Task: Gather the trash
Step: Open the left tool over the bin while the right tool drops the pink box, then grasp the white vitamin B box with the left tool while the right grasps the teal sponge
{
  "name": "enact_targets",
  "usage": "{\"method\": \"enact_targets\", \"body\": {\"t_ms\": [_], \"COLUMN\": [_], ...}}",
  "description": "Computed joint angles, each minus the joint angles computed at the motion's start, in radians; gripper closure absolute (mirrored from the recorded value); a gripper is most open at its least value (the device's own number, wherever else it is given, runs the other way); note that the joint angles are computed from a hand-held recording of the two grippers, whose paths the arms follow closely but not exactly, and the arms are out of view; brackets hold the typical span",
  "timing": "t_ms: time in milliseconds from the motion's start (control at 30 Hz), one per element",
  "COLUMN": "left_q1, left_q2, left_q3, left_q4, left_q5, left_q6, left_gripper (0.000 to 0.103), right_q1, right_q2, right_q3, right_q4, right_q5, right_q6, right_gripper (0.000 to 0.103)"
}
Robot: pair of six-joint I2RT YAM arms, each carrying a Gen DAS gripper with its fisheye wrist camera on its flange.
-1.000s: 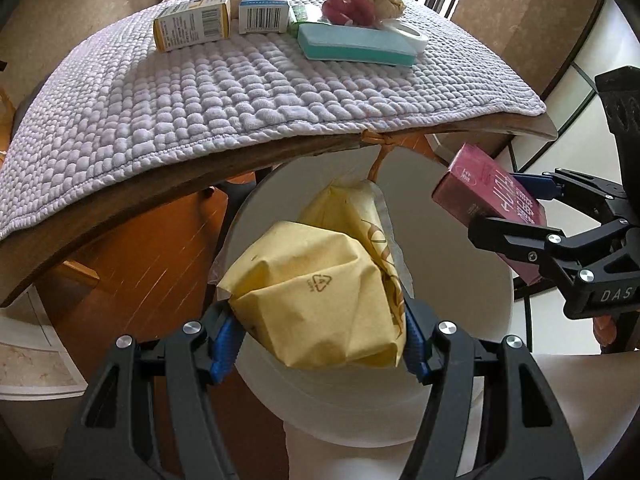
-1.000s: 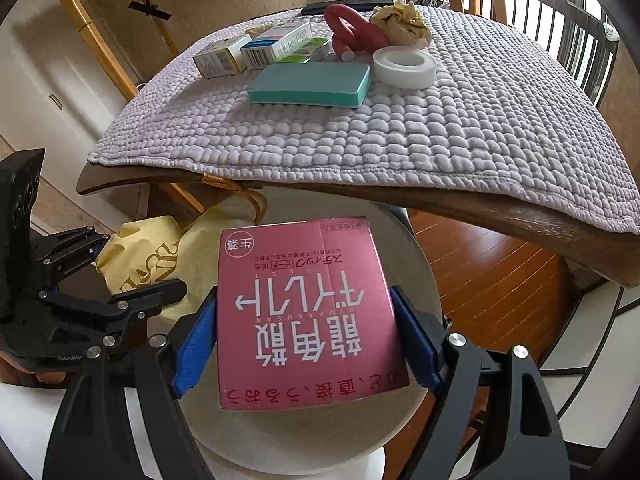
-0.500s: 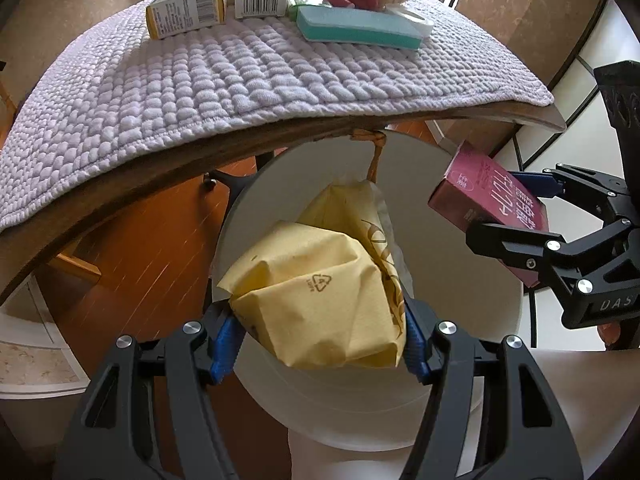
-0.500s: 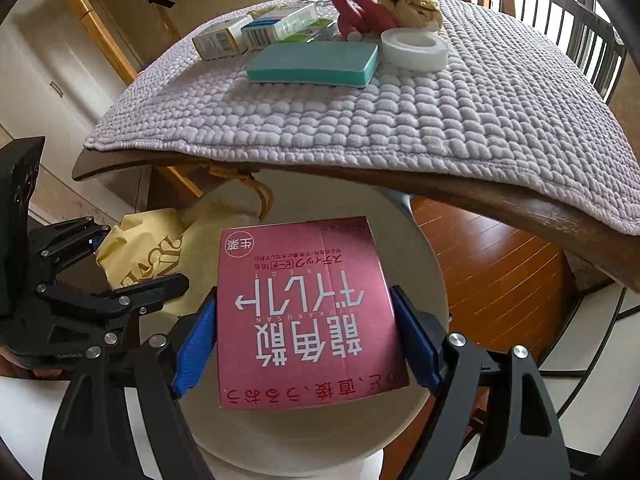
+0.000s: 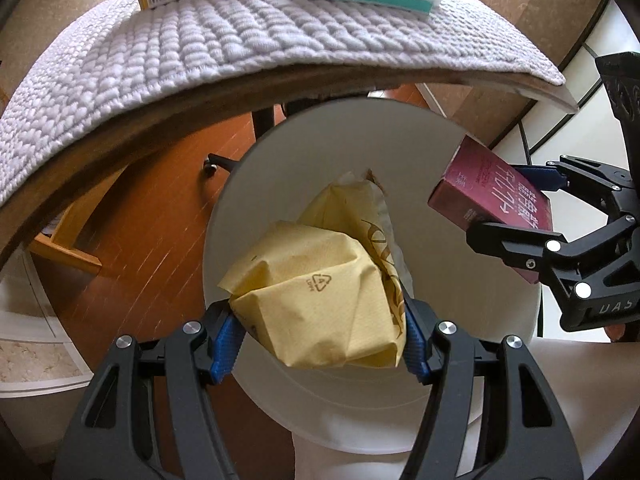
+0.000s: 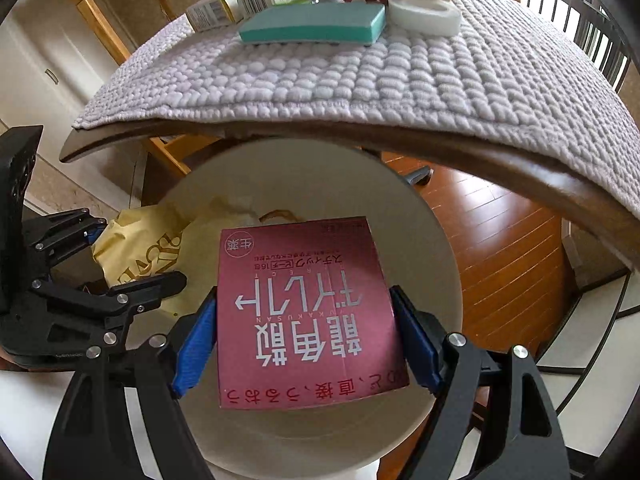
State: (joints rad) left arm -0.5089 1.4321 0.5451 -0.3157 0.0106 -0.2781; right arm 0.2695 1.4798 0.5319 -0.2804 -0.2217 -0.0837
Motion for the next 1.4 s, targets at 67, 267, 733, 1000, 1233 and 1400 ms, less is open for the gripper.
{"method": "enact_targets", "body": {"t_ms": [67,267,733,1000,1233,1400], "left_q1": [0.004,-0.012,-0.005,0.013,0.051,0.096], "left_q2": [0.017,0.049,0.016,-0.052,-0.267,-0.39], "left_q3": [-0.017,-0.033,-0.043,-0.041,-0.019,0.032], "left_q4": [0.029,0.069,0.067,0.038,-0.082,-0.105], "left_q5": [0.001,-0.006,-0.015,-0.023,-0.024,-0.104], "left_q6": [0.002,-0.013,-0.002,0.0,0.016,0.036], "left_gripper": [0.037,0.037,0.016,0.012,0.007,0.001], "right_q1": [0.011,0.033,-0.067,-0.117,-0.112,-0.072], "right_q2": [0.02,0.036,0.033,-0.059,-0.301,-0.355], "right_q3": [0.002,-0.018,-0.016,-0.009,-0.024,0.006], "right_q4": [0.017,0.055,0.024,-0.017,-0.057,-0.021], "right_q5": [0.004,0.013,-0.046,-0.036,0.042,0.066], "right_q6": [0.016,0.046,-0.016,-0.058,-0.065,-0.017], "right_gripper": [0.024,0.024,0.017,0.011,0.004,0.004]}}
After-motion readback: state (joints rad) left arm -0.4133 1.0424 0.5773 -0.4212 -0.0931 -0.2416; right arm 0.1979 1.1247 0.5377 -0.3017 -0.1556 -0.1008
